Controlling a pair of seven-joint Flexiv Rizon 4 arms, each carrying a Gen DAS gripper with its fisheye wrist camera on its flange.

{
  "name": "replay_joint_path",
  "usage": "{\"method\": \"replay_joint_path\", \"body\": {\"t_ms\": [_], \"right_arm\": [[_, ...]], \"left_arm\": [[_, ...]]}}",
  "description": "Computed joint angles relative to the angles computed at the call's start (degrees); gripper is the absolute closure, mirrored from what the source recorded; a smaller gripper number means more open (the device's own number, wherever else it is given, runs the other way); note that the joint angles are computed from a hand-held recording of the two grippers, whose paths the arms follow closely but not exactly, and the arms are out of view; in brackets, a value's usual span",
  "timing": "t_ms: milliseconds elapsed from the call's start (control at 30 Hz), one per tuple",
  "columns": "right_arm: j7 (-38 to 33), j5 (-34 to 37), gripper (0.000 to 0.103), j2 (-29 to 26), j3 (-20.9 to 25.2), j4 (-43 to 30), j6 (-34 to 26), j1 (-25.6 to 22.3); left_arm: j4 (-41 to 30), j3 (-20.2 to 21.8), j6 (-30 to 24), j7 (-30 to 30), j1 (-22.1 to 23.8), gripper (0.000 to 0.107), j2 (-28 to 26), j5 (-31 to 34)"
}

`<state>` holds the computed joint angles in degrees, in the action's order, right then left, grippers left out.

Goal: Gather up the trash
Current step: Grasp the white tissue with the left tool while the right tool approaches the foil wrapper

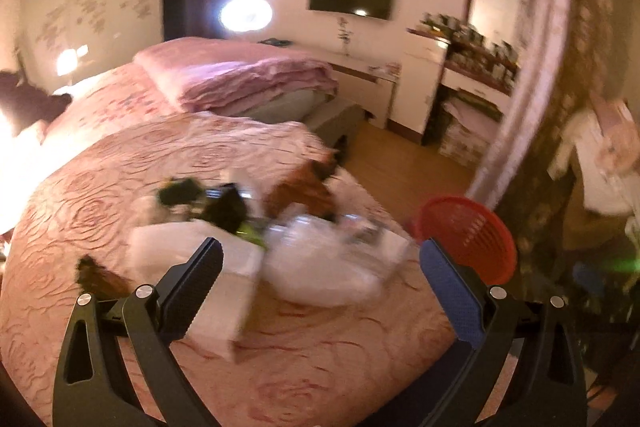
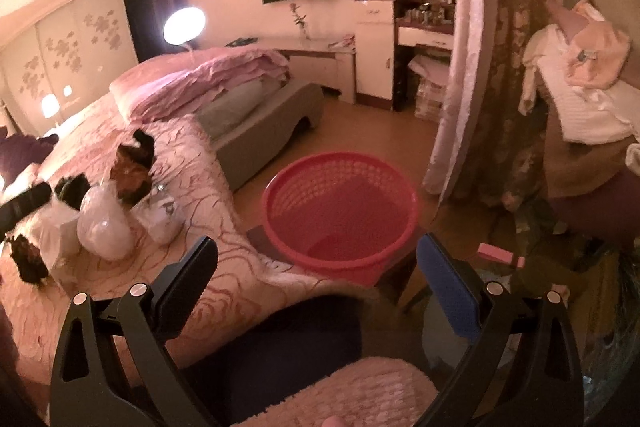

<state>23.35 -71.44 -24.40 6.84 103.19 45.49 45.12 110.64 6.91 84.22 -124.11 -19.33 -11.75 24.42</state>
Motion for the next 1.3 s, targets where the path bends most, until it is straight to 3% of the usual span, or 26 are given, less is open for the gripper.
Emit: {"method": "replay_joint_path", "body": {"t_ms": [167,333,533,800,933,1100,1300], "right_arm": [[-5.47,2.87,0.007,-2.82,0.04,-2.69,4.42,-0.62],[-14.36,6.30,0.007,-7.16,-1.36,-7.60,8.16,0.89],[-24.98,12.68,0.007,-12.48,-2.24,-13.45,13.66,1.72],[-36.30,23.49,0.007,-16.28,-2.74,-17.39,14.34,3.78],[-36.66,23.67,0.007,-16.30,-5.48,-17.43,14.56,6.00],[-34.80,22.19,0.007,-15.84,-7.52,-16.24,16.04,7.31],[-32.73,20.37,0.007,-15.48,-8.09,-15.02,17.24,7.59]], "left_arm": [[-0.08,2.63,-1.51,-4.39,1.53,0.012,1.82,2.20],[1.12,2.03,-1.96,-6.51,5.23,0.012,3.93,4.07],[7.48,-2.98,1.66,4.52,11.09,0.012,4.16,-7.73],[10.01,-4.78,3.73,14.18,9.74,0.012,1.84,-15.14],[9.96,-4.01,3.94,16.08,8.23,0.013,0.36,-16.60],[7.92,-1.35,2.24,15.90,5.32,0.029,-2.06,-16.08],[6.86,-0.25,0.23,14.92,4.68,0.059,-3.49,-15.55]]}}
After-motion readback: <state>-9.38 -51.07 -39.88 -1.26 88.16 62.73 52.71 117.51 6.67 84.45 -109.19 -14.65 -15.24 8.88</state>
